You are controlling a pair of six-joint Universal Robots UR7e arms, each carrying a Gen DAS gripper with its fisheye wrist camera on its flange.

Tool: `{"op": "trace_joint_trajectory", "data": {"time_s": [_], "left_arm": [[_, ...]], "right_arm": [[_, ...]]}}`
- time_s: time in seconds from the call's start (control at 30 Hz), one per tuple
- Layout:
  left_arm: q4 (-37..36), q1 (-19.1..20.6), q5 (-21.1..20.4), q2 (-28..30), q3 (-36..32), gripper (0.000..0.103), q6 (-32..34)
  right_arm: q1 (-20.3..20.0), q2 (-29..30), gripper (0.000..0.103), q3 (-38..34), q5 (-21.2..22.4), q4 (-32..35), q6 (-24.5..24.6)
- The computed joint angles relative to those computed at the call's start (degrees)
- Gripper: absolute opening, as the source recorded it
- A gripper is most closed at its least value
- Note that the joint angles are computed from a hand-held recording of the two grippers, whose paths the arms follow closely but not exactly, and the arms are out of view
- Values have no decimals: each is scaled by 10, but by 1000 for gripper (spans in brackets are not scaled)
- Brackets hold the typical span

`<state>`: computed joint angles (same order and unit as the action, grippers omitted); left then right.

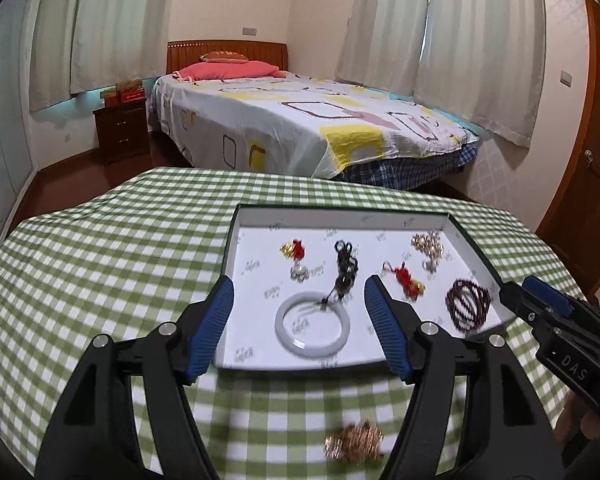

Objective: Organize jewelry
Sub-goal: 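Withdraw both tools from the tray toward the remaining jewelry, then grasp the rhinestone bar brooch with the right tool while the left tool approaches the gold chain cluster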

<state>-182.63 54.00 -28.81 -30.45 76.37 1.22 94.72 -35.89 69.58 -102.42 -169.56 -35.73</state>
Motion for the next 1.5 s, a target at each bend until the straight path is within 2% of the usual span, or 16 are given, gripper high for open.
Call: {"op": "trace_joint_trajectory", "data": {"time_s": [0.2,0.53,0.83,0.97,1.17,1.37,1.43,1.5], "left_arm": [[-2,-10,26,-29,66,66,-33],[12,-23,77,-87,175,66,-115],[49,-24,106,-140,246,66,-201],[68,-21,105,-158,268,66,-247],[67,-19,100,-160,271,66,-248],[72,-19,95,-155,267,66,-249],[74,-18,93,-154,266,66,-248],[75,-18,91,-151,263,66,-246]], "right_arm": [[-1,-26,45,66,-13,-21,2],[7,-42,45,130,-28,-38,-13],[14,-28,44,144,-58,-36,-24],[17,-21,44,141,-74,-34,-26],[20,-9,41,122,-104,-10,-20],[19,-4,29,108,-121,24,-7],[17,-6,17,109,-118,25,-9],[15,-10,13,112,-111,31,-7]]}}
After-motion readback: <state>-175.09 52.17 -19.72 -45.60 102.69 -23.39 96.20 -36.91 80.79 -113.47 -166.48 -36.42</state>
